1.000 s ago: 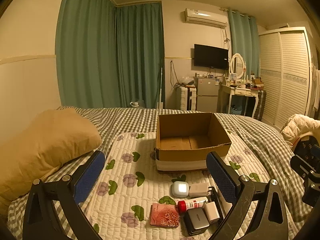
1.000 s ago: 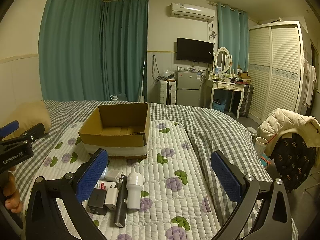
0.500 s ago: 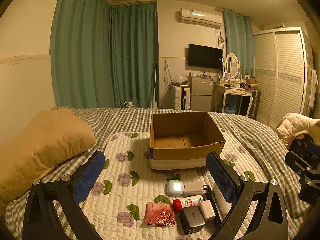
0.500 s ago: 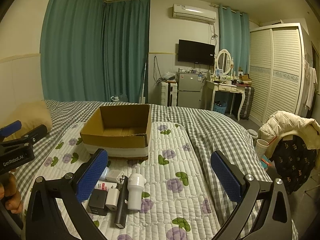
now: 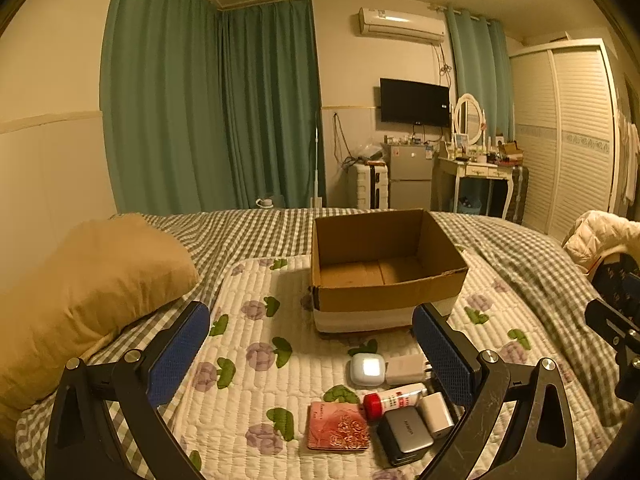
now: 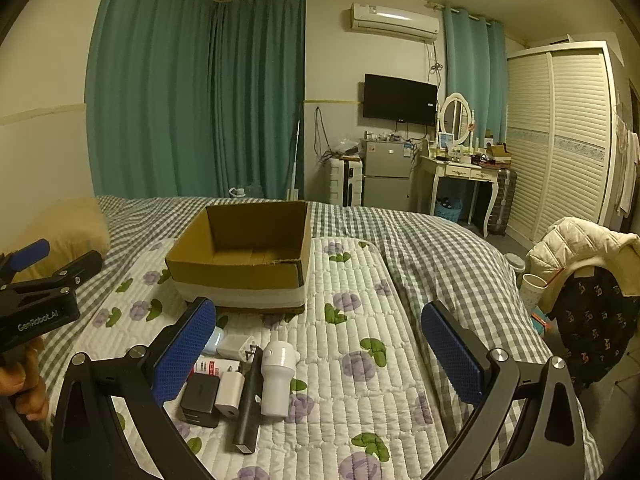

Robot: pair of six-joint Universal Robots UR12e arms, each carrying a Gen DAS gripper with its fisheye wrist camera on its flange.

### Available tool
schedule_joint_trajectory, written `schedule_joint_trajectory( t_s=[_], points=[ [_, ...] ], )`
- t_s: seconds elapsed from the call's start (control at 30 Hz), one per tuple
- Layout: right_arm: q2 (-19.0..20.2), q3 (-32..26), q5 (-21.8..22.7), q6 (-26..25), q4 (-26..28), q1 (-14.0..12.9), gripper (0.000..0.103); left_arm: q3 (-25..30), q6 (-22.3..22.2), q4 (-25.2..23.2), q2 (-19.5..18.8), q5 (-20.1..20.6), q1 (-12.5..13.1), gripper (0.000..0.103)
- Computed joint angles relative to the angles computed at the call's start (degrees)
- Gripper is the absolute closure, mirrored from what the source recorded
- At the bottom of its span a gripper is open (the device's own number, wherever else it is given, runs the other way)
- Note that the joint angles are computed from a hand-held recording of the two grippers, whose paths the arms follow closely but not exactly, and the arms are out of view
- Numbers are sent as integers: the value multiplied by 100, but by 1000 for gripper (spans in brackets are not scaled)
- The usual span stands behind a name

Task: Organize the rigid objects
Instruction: 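Grasp the pink card case with the left tool while the right tool grasps the black remote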

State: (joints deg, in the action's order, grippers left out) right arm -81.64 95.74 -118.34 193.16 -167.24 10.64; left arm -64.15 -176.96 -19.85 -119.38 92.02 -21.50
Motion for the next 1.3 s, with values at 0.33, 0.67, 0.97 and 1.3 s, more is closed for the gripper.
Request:
schedule_joint_trajectory(
  t_s=[0.33, 0.67, 0.97, 1.3],
  points=[
    [156, -21, 87, 2, 299, -80, 0, 146, 70, -563, -264, -33, 76, 1],
    [395, -24, 778, 31, 764, -236, 0, 160, 375, -1517, -455, -131, 46, 1],
    [686, -136, 1355, 96, 1390, -179, 0, 400, 575, -2367, -649, -367, 61, 1],
    [918, -313, 1039, 153, 1961, -90, 2, 423, 562, -2548, -737, -491, 61, 1]
  ],
)
